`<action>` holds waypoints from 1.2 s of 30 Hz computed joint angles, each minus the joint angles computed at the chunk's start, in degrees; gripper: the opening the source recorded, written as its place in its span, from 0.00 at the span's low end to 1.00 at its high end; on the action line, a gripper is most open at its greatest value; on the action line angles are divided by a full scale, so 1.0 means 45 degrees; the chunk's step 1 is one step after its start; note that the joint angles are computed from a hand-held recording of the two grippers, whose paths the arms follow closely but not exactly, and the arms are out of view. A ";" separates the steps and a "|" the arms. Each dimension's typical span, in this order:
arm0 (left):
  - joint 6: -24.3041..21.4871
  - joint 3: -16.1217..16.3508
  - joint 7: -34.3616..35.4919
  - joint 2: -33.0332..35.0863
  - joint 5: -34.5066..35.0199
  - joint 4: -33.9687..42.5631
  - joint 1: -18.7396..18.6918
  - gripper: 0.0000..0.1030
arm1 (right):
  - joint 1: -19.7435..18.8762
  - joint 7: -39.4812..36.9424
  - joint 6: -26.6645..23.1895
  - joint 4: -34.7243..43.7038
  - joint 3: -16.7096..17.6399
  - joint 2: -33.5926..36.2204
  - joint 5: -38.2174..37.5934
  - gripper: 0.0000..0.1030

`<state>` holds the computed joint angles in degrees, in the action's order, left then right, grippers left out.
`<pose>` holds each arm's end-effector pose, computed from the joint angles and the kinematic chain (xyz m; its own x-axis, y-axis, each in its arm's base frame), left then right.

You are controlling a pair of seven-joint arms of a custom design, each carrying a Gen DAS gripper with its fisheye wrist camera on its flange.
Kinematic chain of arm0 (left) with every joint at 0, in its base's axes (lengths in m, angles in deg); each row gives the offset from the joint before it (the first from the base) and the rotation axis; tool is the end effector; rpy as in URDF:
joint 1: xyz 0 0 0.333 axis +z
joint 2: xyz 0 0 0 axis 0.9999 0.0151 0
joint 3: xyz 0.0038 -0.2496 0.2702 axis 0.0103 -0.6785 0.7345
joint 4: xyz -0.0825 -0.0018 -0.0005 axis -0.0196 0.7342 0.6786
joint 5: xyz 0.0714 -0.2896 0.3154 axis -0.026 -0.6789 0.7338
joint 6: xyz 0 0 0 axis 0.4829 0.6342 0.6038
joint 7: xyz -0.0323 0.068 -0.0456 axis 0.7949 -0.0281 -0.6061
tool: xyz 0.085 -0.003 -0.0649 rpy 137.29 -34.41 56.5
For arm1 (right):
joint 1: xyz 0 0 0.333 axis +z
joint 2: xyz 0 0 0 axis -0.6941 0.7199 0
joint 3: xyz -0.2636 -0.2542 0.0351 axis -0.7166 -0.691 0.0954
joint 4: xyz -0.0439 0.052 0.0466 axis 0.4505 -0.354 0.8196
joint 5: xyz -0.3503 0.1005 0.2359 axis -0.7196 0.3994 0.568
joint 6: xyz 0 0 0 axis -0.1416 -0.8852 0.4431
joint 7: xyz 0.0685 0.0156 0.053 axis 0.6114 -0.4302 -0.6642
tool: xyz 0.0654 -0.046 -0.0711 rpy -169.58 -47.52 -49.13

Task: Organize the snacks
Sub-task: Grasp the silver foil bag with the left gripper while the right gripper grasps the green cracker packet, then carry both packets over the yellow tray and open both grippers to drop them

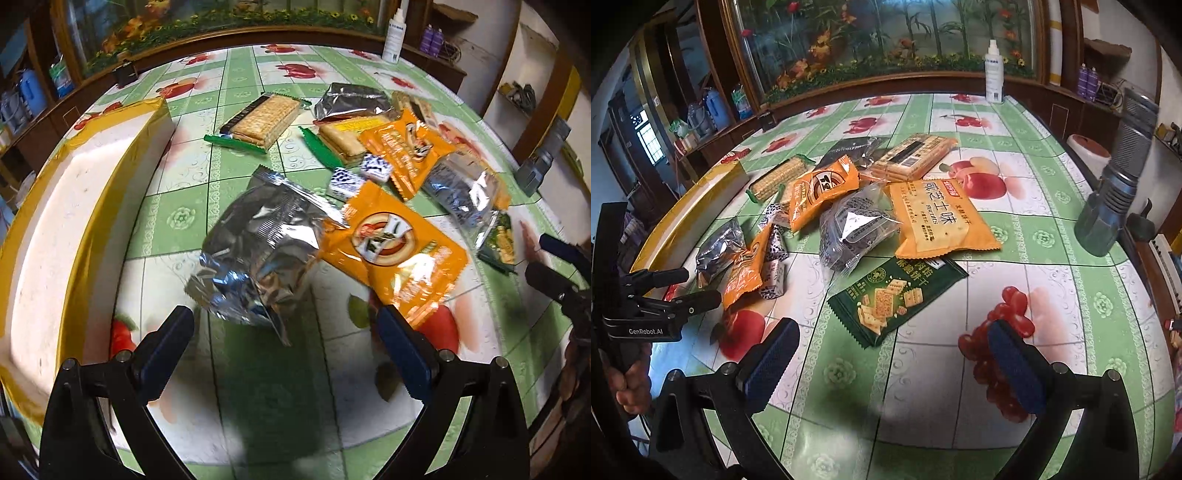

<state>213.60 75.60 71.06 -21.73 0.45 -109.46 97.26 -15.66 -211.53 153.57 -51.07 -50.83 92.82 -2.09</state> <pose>0.6914 -0.0465 0.3476 -0.7362 -0.6767 -0.0020 -0.5931 0.6467 -0.4797 0.5096 0.3390 0.3716 -0.4482 -0.8853 -0.1237 -0.6901 0.4307 -0.5817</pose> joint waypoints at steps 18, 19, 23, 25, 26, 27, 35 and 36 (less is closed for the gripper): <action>-0.0036 -0.0858 0.0458 0.1430 0.0826 0.1739 0.0257 0.91 | 0.0464 -0.2037 -0.2082 0.2282 -0.0730 0.1910 0.2076 0.93; -0.0468 -0.0966 0.0586 0.1422 0.0561 0.1811 0.0406 0.81 | 0.0477 -0.2127 -0.1974 0.2209 -0.0736 0.1842 0.1930 0.85; -0.0093 -0.1007 0.1260 0.0995 -0.0081 0.1223 0.0364 0.60 | 0.0440 -0.2117 -0.1808 0.1889 -0.0733 0.1549 0.1709 0.57; 0.0080 -0.1033 0.1600 0.0767 -0.0400 0.0873 0.0369 0.59 | 0.0417 -0.1966 -0.1713 0.1650 -0.0711 0.1387 0.1552 0.53; 0.0039 -0.1011 0.1685 0.0667 -0.0544 0.0750 0.0373 0.59 | 0.0403 -0.1809 -0.1622 0.1469 -0.0697 0.1260 0.1464 0.51; 0.0040 -0.0973 0.1750 0.0586 -0.0684 0.0641 0.0362 0.59 | 0.0393 -0.1725 -0.1590 0.1357 -0.0656 0.1180 0.1401 0.51; -0.1035 -0.0548 0.1817 0.0050 -0.1890 0.0327 0.0478 0.58 | 0.0251 -0.0587 -0.0849 0.0220 -0.0304 0.0280 0.0721 0.49; -0.1118 -0.0486 0.1840 -0.0017 -0.2096 0.0297 0.0499 0.58 | 0.0244 -0.0429 -0.0834 0.0127 -0.0250 0.0178 0.0625 0.49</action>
<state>208.57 73.41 79.34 -21.81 -8.98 -108.12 99.51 -14.56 -213.46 149.82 -50.50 -51.95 93.62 0.72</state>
